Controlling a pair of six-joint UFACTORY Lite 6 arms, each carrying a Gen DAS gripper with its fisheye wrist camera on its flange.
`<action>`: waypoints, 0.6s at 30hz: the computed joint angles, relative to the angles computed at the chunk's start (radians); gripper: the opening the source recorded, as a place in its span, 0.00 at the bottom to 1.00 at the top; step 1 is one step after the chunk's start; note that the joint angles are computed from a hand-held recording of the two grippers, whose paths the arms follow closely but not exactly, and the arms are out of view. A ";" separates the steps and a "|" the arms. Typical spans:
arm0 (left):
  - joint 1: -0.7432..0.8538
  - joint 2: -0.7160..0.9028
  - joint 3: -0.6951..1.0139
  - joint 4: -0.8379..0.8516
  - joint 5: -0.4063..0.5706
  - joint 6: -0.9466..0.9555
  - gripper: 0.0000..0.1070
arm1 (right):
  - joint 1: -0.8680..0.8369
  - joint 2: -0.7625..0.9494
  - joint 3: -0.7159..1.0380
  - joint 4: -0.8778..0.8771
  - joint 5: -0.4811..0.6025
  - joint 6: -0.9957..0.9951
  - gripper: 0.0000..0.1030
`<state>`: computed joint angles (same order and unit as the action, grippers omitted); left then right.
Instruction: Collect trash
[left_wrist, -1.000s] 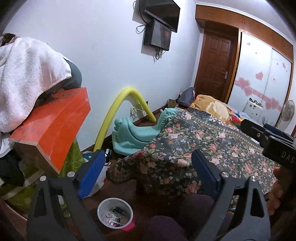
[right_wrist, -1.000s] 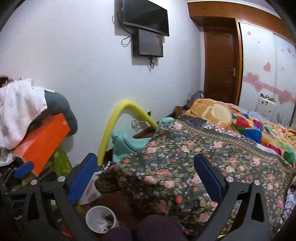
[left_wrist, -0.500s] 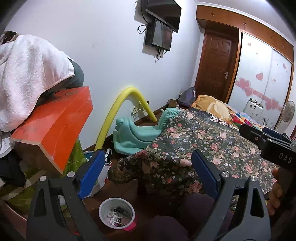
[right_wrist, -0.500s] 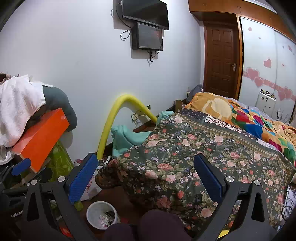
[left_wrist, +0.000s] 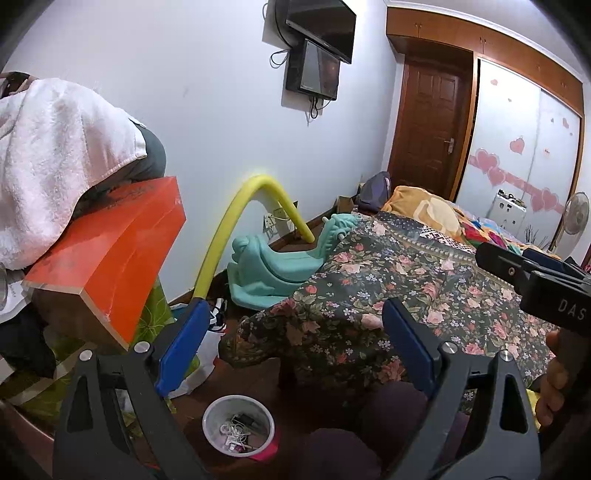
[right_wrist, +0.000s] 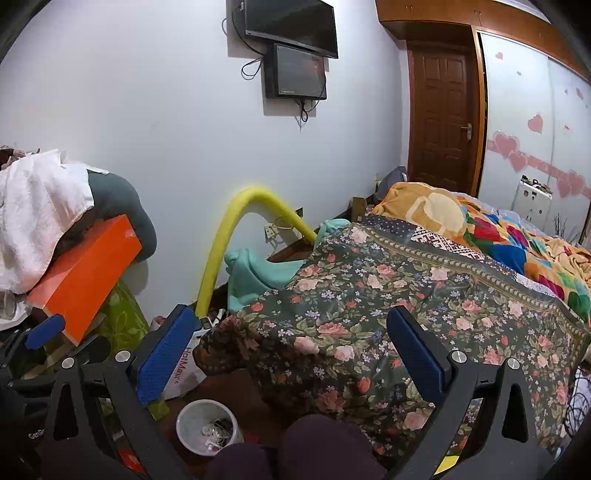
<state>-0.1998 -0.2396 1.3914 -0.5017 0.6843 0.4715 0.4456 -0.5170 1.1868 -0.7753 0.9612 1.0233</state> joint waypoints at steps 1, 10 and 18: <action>0.000 0.000 0.000 0.000 0.000 0.000 0.88 | -0.004 0.000 -0.001 0.002 -0.005 -0.003 1.00; -0.012 0.000 -0.001 0.018 -0.005 -0.007 0.88 | 0.012 0.007 0.006 -0.011 0.008 0.008 1.00; -0.022 -0.001 -0.003 0.028 -0.010 -0.006 0.88 | 0.013 0.007 0.006 -0.006 0.013 0.008 1.00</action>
